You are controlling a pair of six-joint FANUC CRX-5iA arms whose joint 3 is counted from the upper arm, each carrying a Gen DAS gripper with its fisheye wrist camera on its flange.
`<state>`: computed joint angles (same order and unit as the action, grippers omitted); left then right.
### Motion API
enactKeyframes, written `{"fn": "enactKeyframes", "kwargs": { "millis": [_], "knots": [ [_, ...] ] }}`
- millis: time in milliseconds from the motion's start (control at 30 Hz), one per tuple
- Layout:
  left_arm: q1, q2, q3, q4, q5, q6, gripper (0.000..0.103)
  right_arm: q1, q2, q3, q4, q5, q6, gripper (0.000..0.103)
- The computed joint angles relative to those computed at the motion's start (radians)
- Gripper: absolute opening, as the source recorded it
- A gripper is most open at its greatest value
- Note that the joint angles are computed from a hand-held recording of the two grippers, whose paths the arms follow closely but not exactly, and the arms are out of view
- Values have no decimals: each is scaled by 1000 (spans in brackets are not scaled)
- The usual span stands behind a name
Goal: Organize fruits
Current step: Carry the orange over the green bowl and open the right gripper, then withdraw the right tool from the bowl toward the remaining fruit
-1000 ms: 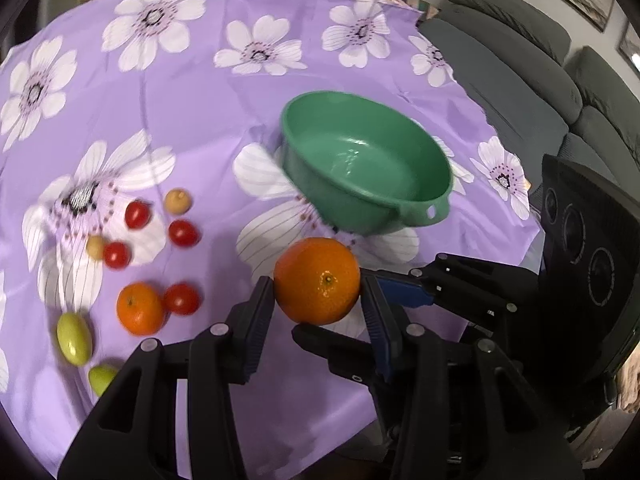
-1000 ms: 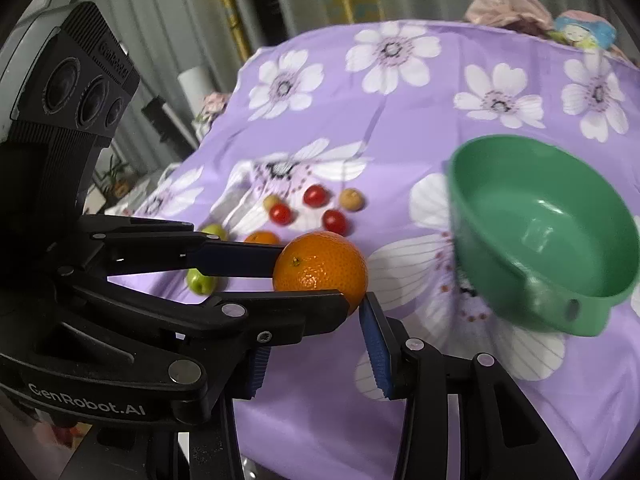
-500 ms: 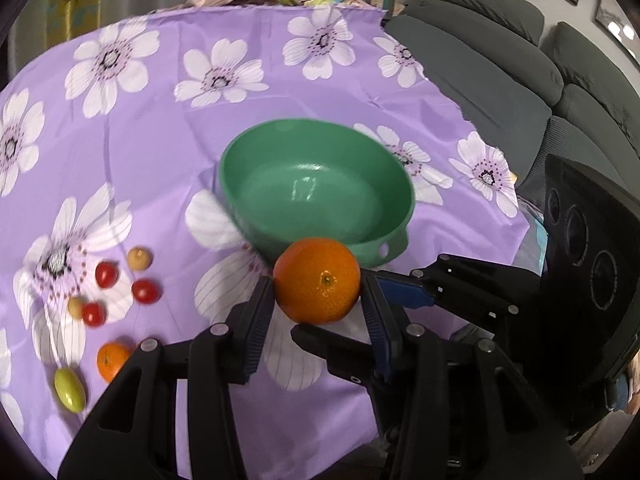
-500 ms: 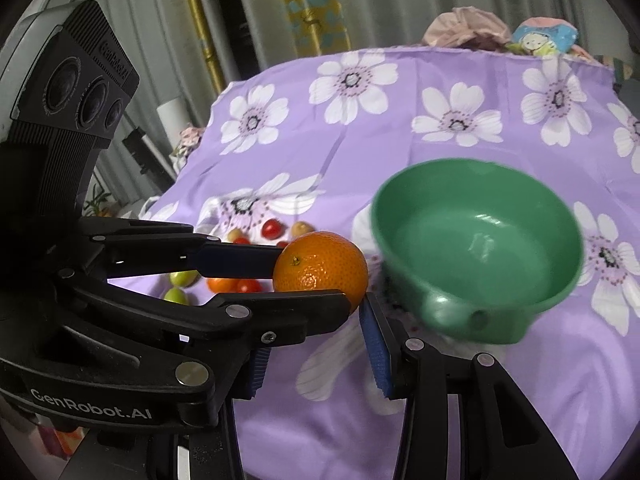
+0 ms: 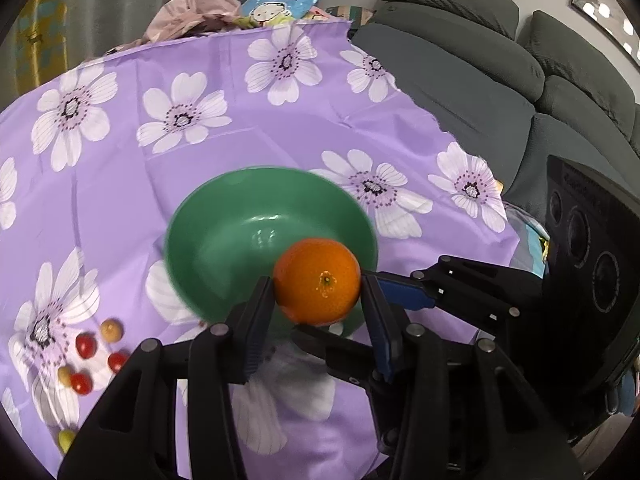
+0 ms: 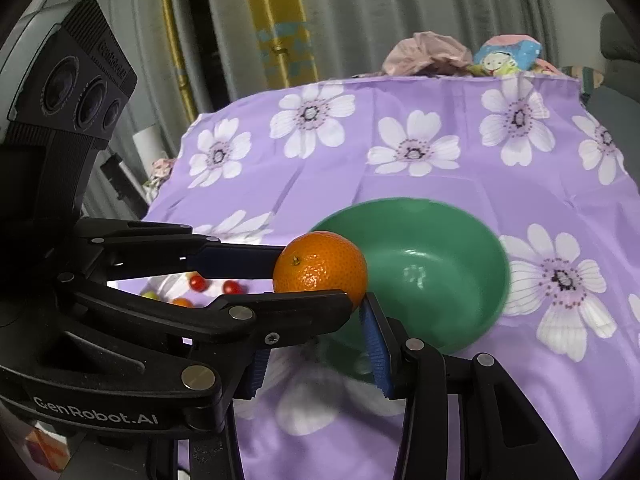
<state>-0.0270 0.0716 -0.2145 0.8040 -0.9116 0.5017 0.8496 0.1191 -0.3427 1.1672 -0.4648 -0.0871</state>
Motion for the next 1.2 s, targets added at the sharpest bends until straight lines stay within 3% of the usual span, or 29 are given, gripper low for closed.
{"fn": "enactKeyframes", "kwargs": {
  "millis": [167, 400, 733, 967, 1033, 1200],
  "knots": [
    [-25, 36, 43, -24, 6, 40, 44, -23, -5, -2, -43, 17, 53, 45],
    [-43, 114, 111, -60, -27, 117, 44, -45, 14, 25, -197, 34, 169, 45],
    [-47, 186, 177, -122, -51, 218, 45, -30, 80, 127, -414, -49, 351, 45],
    [-30, 178, 154, -79, -59, 196, 46, -21, 78, 124, -390, -77, 325, 45],
    [-23, 158, 134, -69, -42, 176, 51, -17, 71, 115, -358, -96, 295, 45],
    [24, 104, 70, -10, -26, 112, 53, -10, 28, 57, -256, -92, 178, 45]
  ]
}}
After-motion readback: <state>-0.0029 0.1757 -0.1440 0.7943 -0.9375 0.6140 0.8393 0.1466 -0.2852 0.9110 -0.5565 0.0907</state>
